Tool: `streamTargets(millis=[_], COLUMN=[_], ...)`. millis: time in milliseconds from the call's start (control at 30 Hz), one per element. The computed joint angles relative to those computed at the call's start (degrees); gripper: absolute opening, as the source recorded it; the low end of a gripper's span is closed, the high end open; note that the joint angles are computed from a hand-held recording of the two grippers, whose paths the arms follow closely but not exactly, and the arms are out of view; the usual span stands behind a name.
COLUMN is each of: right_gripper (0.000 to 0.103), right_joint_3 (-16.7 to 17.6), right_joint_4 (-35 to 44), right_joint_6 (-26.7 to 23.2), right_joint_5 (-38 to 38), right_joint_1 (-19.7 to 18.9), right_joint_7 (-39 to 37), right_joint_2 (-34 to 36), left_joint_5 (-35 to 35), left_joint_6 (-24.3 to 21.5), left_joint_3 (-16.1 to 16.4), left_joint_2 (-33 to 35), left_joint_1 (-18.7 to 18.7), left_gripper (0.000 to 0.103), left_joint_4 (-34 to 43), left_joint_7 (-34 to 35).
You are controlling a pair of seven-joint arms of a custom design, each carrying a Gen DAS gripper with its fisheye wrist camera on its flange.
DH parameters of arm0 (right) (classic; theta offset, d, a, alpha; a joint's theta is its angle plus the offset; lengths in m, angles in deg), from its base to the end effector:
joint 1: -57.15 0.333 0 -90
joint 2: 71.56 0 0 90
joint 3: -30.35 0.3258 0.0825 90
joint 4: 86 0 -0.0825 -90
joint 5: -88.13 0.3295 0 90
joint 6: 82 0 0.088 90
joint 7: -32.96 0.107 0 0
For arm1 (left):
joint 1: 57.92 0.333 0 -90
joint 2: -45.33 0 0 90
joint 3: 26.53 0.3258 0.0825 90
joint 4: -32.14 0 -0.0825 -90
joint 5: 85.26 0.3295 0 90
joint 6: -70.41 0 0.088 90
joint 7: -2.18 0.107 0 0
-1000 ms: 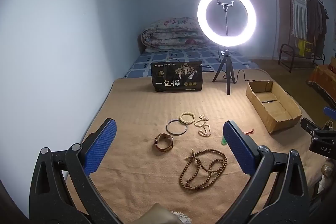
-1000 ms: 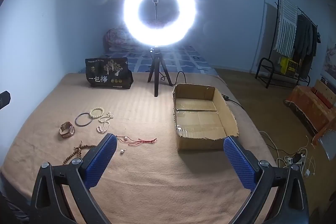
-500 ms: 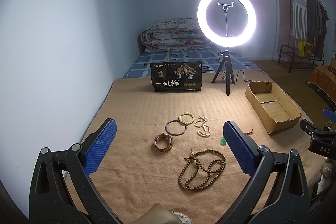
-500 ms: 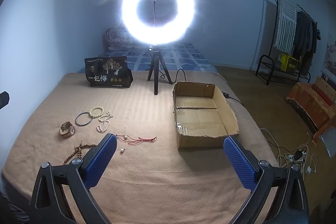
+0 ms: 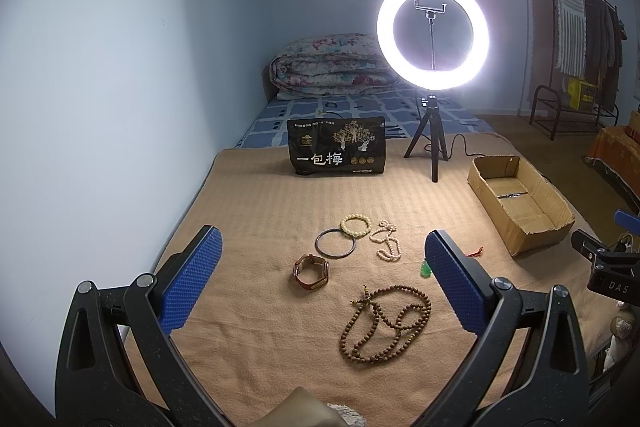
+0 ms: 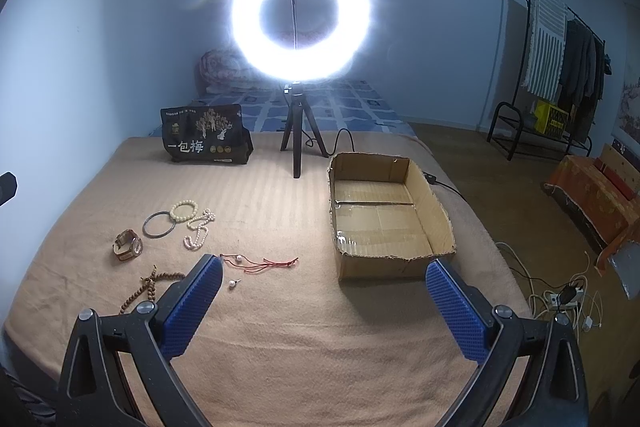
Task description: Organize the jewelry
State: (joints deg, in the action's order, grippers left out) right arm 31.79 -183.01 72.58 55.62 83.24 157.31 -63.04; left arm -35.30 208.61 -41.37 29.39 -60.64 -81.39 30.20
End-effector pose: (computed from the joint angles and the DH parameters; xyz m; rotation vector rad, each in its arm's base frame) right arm 0.5301 0.2952 0.6256 -1.8630 1.3946 -0.7910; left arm 0.4408 -0.1559 0.6806 -1.7310 1.2851 -0.6580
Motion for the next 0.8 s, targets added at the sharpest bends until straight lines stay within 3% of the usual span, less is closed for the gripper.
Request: streamTargets(millis=[800], right_gripper=[0.103], right_joint_3=[0.0], right_joint_4=[-0.1], right_joint_6=[0.0], right_joint_5=[0.1], right_joint_1=[0.0], right_joint_7=[0.0], right_joint_2=[0.0], left_joint_5=[0.0], left_joint_6=[0.2], left_joint_3=[0.2], left_joint_2=[-0.1], left_joint_1=[0.0], left_gripper=[0.103], left_joint_4=[-0.1], left_joint_7=[-0.2])
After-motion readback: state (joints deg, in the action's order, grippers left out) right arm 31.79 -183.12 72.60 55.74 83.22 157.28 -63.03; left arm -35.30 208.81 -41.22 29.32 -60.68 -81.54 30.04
